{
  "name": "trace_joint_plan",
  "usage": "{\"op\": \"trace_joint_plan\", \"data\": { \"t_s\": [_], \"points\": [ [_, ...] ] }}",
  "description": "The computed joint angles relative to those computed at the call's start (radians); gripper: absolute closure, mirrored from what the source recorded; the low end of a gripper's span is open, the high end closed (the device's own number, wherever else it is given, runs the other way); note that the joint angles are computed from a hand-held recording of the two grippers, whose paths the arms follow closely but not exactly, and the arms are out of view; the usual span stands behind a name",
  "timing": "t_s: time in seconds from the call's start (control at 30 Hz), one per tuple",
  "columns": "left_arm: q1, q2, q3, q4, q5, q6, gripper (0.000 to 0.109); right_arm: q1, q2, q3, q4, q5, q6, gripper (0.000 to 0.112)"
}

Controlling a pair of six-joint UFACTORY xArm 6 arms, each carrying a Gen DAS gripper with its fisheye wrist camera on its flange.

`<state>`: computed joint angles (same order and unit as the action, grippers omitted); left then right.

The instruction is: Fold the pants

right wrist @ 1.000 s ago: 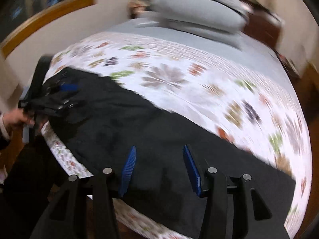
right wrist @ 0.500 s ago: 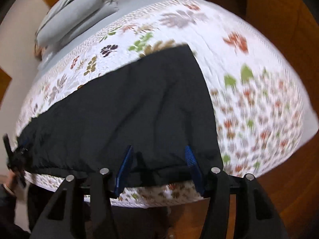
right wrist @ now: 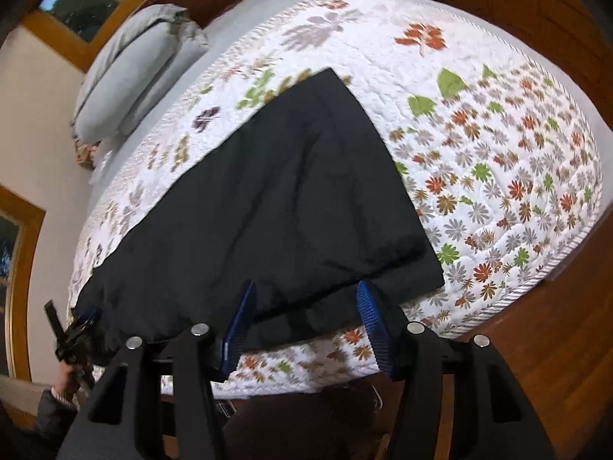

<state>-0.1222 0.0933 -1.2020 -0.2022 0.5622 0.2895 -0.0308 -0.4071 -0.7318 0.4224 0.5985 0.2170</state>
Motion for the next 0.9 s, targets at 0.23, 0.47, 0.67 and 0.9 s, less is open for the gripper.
{"op": "trace_joint_plan", "data": {
  "t_s": [0.23, 0.47, 0.67, 0.9],
  "points": [
    [-0.004, -0.017, 0.017, 0.017, 0.016, 0.030, 0.008, 0.024, 0.038, -0.001, -0.012, -0.091, -0.010, 0.101],
    [0.003, -0.036, 0.023, 0.018, 0.054, 0.077, 0.008, 0.015, -0.085, 0.037, 0.013, -0.037, -0.065, 0.105],
    [-0.010, -0.043, 0.033, -0.036, 0.036, 0.136, 0.008, 0.009, -0.007, 0.019, -0.112, 0.057, -0.001, 0.105],
    [-0.022, -0.039, 0.023, 0.001, 0.027, 0.086, 0.008, -0.014, -0.112, 0.076, -0.089, 0.025, 0.047, 0.046]
  ]
}}
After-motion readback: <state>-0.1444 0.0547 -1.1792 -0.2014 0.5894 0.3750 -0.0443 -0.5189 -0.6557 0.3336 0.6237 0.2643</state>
